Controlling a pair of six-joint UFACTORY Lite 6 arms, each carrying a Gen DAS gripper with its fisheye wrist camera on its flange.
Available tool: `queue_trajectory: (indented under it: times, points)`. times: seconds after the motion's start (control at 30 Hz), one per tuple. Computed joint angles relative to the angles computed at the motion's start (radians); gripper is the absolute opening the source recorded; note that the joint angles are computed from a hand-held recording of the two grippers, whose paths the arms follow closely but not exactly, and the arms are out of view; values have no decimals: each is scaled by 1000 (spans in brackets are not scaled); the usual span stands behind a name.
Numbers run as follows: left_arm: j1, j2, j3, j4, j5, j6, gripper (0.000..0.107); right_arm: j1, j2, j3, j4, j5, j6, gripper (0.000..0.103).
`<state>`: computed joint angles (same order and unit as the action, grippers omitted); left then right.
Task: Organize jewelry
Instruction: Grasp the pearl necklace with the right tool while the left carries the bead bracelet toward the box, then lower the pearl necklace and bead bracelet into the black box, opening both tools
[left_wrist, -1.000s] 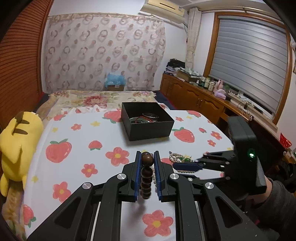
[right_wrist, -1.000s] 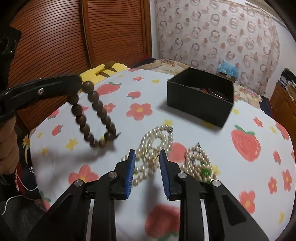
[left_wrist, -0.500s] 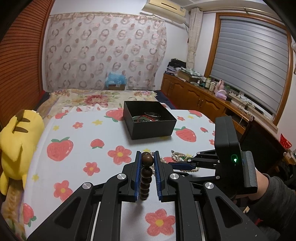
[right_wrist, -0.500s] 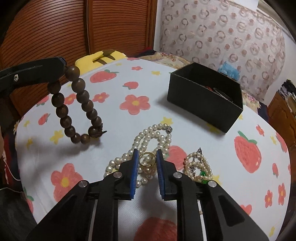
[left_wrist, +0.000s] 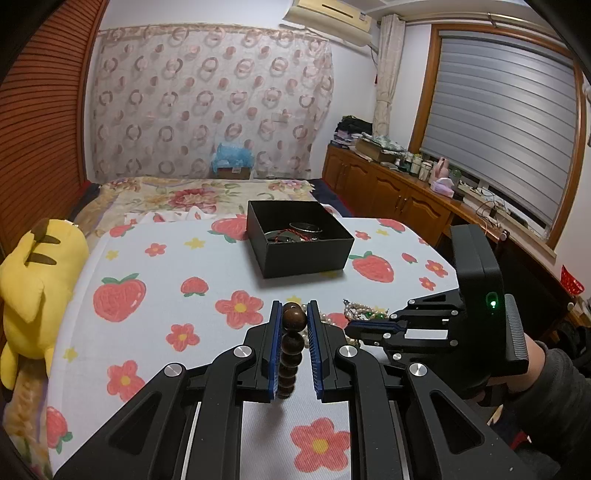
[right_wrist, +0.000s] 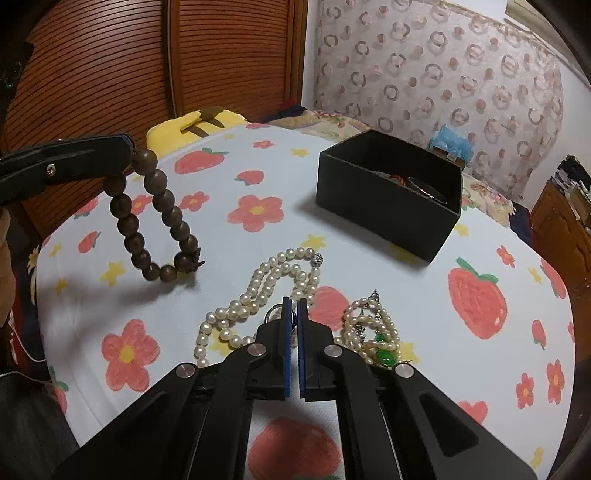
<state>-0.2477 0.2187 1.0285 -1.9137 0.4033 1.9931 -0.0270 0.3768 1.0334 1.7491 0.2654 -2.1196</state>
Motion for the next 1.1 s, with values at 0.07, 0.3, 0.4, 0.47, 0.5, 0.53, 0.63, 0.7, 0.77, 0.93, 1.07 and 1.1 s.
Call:
queue_trajectory:
  times: [0.07,0.3,0.4,0.47,0.5,0.53,0.63,0.7,0.77,0.93,1.07,1.1]
  points:
    - [0,0,0,0,-1,0,12,-4,-9,-6,3,1,-7,3]
    - [-3,10,15,-4,-6,11,12,-29,-52,-4,-25,14,22,3]
    - [-8,35,57,9,-21,5,12,-45,-52,29,-84,20,78,3]
    - [-9,57,95,37,-25,-22,12,-56,-46,58,-131,24,123,3]
    - [-11,74,121,54,-28,-42,12,-62,-38,80,-160,25,153,3]
    - [-11,90,148,76,-30,-64,12,-68,-28,106,-199,28,192,3]
    - [-25,136,237,144,-53,-143,12,-80,25,211,-330,30,334,3]
    - [-30,162,287,184,-62,-183,12,-88,79,302,-425,35,443,3]
    - [-43,197,353,237,-79,-239,12,-96,124,374,-507,41,534,3]
    - [-68,277,514,426,-112,-429,12,-124,288,625,-748,116,843,3]
    - [-88,337,641,603,-129,-613,12,-133,388,775,-837,145,976,3]
    - [-92,352,672,650,-128,-663,12,-136,414,814,-858,150,1006,3]
